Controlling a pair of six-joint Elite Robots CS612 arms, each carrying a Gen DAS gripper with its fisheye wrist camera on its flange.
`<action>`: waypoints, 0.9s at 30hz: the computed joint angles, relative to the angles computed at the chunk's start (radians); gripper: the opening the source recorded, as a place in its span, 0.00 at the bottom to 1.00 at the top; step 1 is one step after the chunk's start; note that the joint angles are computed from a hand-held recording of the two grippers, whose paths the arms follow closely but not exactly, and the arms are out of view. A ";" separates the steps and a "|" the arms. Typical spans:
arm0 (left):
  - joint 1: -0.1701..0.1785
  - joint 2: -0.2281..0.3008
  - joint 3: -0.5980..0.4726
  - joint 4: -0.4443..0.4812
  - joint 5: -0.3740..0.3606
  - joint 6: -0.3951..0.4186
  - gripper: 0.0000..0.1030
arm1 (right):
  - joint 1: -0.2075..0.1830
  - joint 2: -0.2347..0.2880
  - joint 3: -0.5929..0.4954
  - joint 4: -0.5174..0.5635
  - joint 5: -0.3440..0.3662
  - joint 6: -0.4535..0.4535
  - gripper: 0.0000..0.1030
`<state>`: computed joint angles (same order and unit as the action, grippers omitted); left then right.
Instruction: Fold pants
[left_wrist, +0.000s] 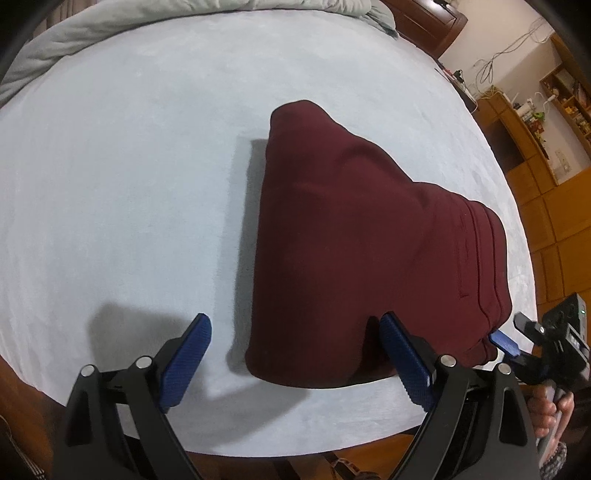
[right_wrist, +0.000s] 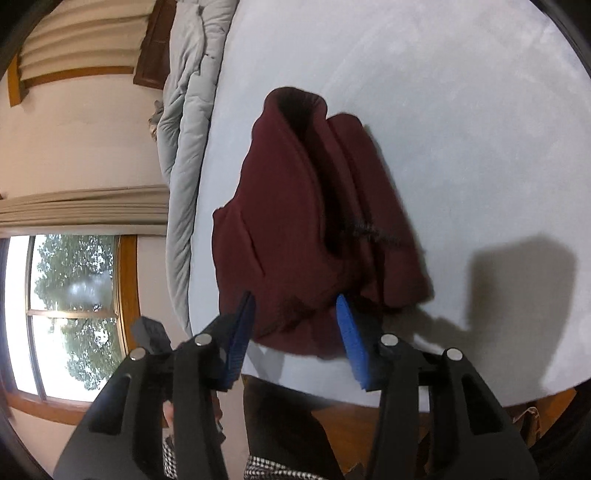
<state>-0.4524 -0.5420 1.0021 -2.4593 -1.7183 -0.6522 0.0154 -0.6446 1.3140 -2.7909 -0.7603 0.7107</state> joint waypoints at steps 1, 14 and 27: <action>0.001 0.002 -0.003 0.001 -0.005 -0.004 0.90 | 0.002 0.008 -0.015 0.010 -0.006 0.004 0.44; 0.002 -0.003 0.004 -0.008 0.001 -0.015 0.90 | 0.019 -0.031 -0.012 -0.076 -0.011 -0.075 0.22; -0.011 0.007 -0.045 0.098 0.039 0.051 0.90 | 0.026 -0.031 -0.006 0.214 -0.082 -0.254 0.31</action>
